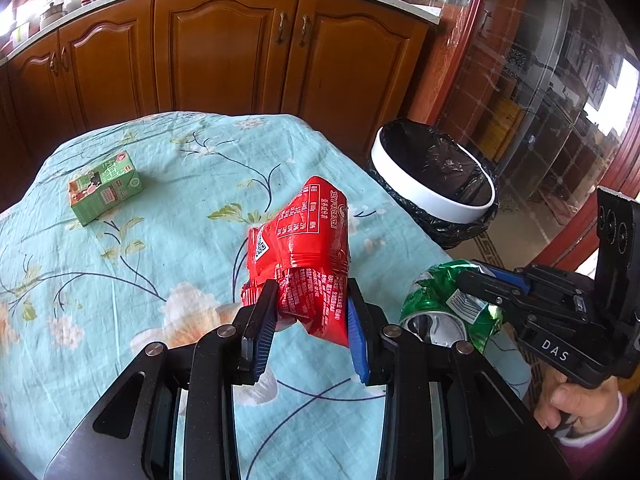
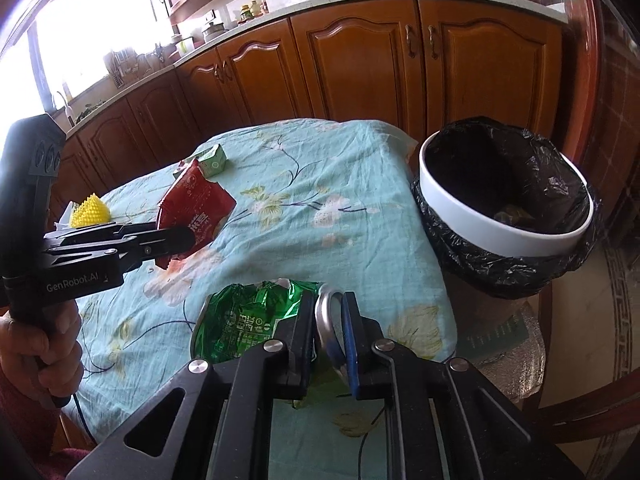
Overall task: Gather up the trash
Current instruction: 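Carry the red wrapper and green can over the bin and release both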
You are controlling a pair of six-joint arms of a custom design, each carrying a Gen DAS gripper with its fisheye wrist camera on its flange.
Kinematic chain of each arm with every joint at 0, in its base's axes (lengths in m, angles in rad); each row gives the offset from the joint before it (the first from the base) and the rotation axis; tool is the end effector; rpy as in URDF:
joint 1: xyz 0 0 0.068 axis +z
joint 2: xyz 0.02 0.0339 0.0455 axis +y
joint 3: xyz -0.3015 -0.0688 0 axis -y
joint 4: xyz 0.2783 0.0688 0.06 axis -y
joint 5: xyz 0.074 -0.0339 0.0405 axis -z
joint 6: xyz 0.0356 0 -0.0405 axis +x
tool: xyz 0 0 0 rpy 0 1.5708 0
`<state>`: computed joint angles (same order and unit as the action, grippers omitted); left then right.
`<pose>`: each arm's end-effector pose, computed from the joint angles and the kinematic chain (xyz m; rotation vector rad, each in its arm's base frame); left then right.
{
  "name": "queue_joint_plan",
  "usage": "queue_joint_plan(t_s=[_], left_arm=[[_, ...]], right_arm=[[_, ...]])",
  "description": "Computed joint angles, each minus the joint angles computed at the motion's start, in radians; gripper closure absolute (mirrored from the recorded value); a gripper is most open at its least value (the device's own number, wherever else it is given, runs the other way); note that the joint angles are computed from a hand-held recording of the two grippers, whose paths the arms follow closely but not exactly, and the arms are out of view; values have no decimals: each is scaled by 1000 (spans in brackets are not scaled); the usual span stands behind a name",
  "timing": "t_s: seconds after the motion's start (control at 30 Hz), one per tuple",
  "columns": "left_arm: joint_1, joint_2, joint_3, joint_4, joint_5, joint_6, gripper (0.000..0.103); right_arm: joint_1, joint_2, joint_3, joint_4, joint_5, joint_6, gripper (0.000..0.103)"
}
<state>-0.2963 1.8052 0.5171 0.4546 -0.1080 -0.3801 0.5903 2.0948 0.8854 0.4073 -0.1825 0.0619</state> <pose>0.2869 -0.0836 0.0753 -0.1510 2.4014 -0.1857 0.3297 0.2287 0.0571 -0.7180 2.3113 0.5230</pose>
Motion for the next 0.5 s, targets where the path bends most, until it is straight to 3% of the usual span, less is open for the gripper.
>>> queue_joint_plan(t_s=[0.5], left_arm=[[-90, 61, 193, -119, -27, 35, 72]], right_arm=[[-158, -55, -5, 54, -31, 44, 90]])
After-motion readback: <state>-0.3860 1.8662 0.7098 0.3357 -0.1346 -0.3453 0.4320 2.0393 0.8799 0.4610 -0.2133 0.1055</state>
